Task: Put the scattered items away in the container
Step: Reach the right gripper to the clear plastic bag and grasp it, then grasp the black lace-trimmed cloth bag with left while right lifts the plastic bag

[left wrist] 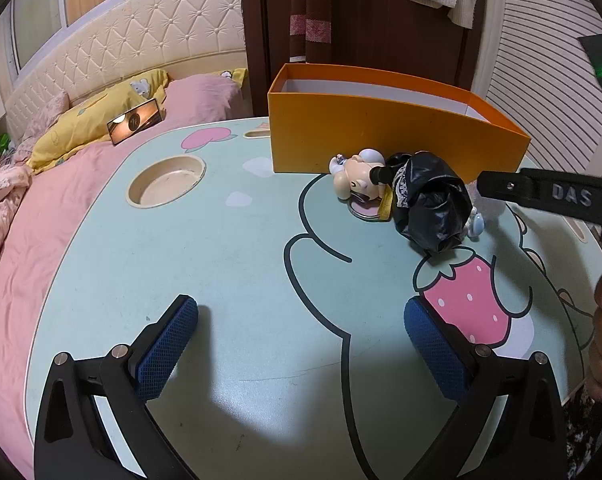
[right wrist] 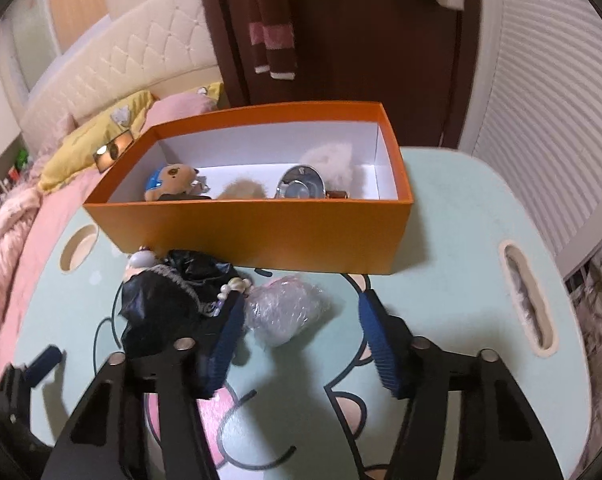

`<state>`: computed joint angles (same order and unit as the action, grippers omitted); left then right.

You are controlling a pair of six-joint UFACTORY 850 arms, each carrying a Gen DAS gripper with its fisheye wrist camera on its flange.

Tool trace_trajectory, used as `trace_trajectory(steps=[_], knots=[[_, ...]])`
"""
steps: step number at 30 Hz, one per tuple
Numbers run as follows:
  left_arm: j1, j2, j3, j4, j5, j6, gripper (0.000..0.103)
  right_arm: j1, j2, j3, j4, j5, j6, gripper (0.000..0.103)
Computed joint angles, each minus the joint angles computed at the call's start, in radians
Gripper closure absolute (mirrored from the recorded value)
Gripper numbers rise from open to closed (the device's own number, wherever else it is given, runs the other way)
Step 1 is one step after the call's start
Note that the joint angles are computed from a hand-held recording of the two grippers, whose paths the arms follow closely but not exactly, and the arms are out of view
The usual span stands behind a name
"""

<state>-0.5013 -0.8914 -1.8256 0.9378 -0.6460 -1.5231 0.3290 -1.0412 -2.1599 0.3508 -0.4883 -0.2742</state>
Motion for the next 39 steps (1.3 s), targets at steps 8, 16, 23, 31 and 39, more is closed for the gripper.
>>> trace_trajectory(steps=[8,16,23,31,39], knots=[[0.000,0.001,0.001,0.000,0.000,-0.001,0.000,-0.028,-0.015,-0.011,0.129,-0.050,-0.062,0.073],[0.001,0.002,0.002,-0.001,0.001,0.001,0.000,-0.030,0.088,0.150,0.156,0.074,-0.161,0.074],[0.000,0.007,-0.020,-0.044,0.015,0.046,0.000,-0.043,0.129,0.235,0.205,0.086,-0.218,0.074],[0.008,-0.039,-0.155,-0.009,0.081,0.133,0.018,-0.054,0.139,0.250,0.225,0.093,-0.225,0.074],[0.061,-0.172,-0.369,-0.472,0.141,0.561,0.075,-0.059,0.132,0.241,0.235,0.084,-0.223,0.074]])
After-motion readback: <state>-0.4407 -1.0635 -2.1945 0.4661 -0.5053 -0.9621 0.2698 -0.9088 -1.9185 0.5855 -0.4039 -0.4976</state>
